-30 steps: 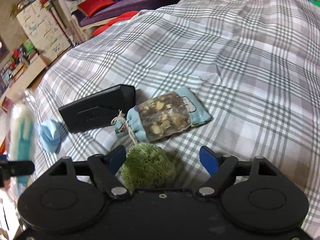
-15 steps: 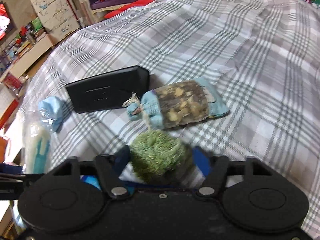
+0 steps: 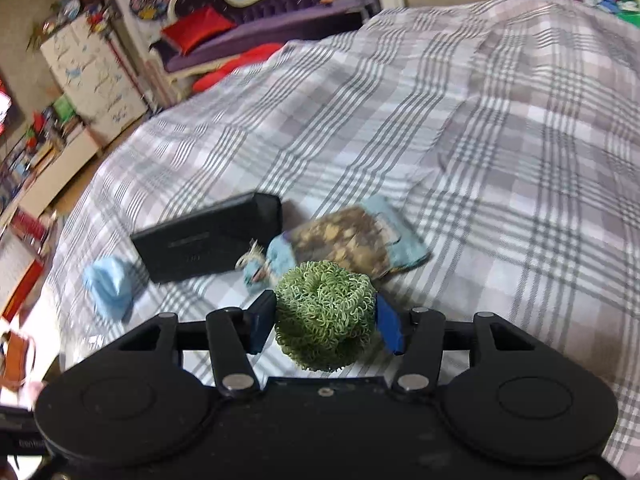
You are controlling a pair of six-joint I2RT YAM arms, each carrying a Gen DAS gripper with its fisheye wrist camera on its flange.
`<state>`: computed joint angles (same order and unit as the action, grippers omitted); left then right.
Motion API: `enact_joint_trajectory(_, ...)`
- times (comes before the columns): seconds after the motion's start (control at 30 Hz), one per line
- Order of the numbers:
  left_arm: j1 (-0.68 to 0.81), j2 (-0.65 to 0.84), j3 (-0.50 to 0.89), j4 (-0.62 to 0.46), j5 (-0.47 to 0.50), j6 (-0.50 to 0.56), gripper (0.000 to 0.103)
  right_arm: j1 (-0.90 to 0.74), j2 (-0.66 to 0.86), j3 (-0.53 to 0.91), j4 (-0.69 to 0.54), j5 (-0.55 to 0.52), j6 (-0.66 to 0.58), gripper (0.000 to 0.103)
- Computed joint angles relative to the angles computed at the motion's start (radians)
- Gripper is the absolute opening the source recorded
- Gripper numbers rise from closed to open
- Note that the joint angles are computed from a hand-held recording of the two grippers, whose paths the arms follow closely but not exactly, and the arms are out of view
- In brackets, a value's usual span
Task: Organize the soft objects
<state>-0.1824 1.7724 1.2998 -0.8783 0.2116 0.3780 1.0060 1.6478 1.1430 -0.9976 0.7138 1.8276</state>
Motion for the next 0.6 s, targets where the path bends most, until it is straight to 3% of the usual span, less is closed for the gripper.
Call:
enact_joint_trajectory(0.2,0.005,-0.022,-0.035,0.024,0.004,-0.013,0.045,0.011,0.033,0.046,-0.137,0.037,0.124,0.053)
enact_joint_trajectory(0.6,0.064,-0.051,-0.055,0.013,0.035,-0.012,0.045,0.020,0.040,0.045,-0.164,0.052,0.186,0.053)
